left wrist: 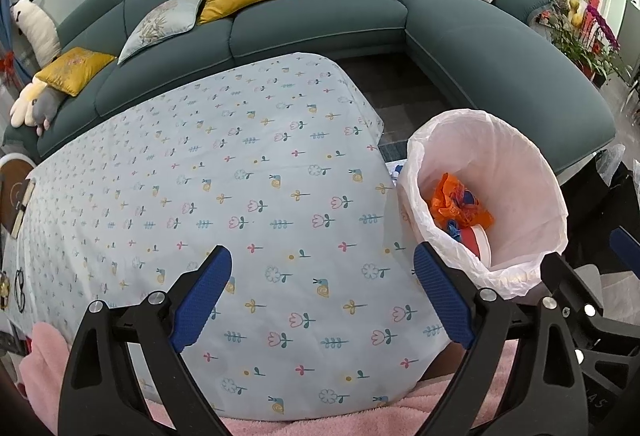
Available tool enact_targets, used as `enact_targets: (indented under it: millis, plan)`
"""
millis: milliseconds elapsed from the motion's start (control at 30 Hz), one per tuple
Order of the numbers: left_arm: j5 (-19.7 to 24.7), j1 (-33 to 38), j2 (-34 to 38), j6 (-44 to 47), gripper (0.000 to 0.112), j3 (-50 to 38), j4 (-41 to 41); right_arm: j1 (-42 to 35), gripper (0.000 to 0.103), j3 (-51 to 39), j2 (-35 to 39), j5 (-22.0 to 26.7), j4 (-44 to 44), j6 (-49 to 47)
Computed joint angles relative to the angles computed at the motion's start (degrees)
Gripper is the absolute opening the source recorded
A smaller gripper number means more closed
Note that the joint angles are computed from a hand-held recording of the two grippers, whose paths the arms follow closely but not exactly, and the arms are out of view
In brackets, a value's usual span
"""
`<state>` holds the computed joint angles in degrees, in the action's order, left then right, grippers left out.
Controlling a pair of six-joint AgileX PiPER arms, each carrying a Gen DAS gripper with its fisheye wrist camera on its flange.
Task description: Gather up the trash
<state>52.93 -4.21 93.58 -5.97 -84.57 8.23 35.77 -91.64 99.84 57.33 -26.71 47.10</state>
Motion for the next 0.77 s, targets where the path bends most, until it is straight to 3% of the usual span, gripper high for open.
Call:
enact_targets:
  millis: [767]
  plan:
    - [0.3, -1.4, 0.3, 1.9, 0.088, -0.2, -0.9, -1.2, 0.096, 2.1, -0.5, -1.0, 0.0, 1.2]
